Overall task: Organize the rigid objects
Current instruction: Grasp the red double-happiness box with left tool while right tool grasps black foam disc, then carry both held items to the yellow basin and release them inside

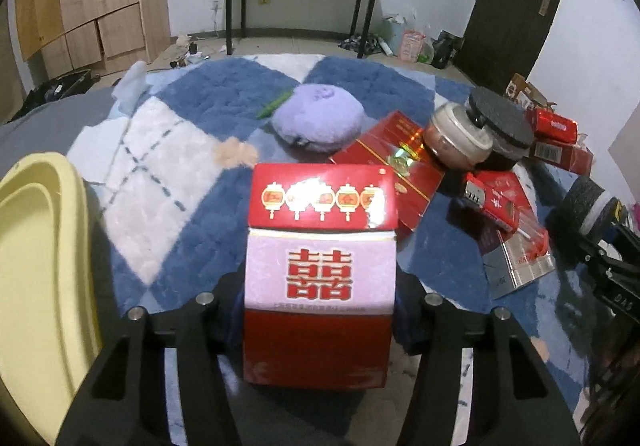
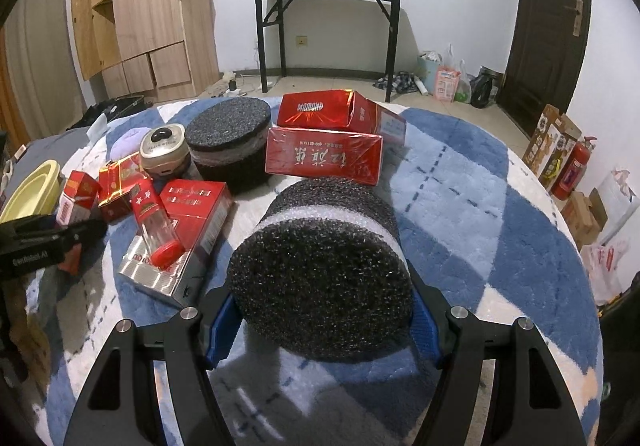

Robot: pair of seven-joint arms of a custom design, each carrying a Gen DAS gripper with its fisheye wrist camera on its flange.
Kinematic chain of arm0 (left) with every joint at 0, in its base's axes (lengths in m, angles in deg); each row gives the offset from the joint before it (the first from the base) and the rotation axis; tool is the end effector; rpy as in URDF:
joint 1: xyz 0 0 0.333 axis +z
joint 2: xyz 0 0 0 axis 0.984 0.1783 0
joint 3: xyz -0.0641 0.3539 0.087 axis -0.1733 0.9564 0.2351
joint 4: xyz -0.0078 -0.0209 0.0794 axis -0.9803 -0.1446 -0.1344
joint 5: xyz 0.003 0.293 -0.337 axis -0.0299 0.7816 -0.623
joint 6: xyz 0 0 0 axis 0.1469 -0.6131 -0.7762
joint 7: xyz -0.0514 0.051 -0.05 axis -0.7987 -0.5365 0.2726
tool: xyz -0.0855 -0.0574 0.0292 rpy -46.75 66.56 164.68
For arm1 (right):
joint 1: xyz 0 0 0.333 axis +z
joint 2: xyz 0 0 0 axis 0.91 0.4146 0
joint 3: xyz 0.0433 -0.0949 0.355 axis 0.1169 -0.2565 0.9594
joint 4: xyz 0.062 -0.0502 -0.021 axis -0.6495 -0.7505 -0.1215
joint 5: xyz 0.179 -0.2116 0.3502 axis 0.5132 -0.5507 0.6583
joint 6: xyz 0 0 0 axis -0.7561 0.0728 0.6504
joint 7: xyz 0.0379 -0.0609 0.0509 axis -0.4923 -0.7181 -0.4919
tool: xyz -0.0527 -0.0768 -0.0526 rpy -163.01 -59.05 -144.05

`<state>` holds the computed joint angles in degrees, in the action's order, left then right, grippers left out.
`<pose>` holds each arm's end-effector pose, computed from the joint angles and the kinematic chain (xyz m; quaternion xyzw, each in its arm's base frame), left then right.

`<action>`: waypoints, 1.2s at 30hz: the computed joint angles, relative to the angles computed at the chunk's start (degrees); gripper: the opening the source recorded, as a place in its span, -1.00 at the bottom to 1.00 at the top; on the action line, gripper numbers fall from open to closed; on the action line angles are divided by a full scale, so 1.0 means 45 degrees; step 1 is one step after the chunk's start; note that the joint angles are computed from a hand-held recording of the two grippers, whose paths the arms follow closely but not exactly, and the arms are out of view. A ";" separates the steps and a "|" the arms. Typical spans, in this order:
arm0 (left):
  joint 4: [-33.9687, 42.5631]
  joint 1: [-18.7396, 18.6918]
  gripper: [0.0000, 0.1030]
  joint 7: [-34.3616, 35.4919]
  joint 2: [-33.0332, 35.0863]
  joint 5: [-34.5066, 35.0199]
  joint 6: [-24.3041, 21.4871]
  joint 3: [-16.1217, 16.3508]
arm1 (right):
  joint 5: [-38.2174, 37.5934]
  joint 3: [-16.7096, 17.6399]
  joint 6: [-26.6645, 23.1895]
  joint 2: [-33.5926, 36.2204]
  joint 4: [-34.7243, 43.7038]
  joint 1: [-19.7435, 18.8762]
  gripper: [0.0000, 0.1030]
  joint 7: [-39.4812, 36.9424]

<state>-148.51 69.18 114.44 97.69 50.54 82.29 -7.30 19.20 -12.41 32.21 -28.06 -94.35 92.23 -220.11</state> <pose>0.6924 -0.3106 0.4623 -0.2341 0.9112 -0.3388 0.0148 0.4334 0.3022 0.4988 -0.3354 0.8494 -0.3751 0.1591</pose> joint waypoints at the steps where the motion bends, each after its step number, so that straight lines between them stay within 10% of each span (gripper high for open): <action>1: -0.0033 0.0065 0.11 0.0100 -0.0072 -0.0165 0.0154 -0.0028 | 0.0015 0.0002 0.0007 -0.0001 -0.0011 0.0003 0.37 -0.0009; 27: 0.1309 0.1121 0.11 -0.0743 -0.0507 -0.1343 0.2031 0.0490 | -0.0819 0.0839 -0.1648 0.0116 0.1794 0.0822 0.36 -0.1369; 32: 0.3142 0.1076 0.11 -0.3379 0.0826 0.0780 0.1501 0.1462 | -0.1687 0.0536 0.0913 0.1273 0.2895 0.1015 0.36 -0.1634; 36: 0.4850 0.0965 0.11 -0.5449 0.2198 0.3303 0.0217 0.2242 | -0.0548 0.0001 0.2436 0.3811 0.6238 0.1099 0.36 -0.5791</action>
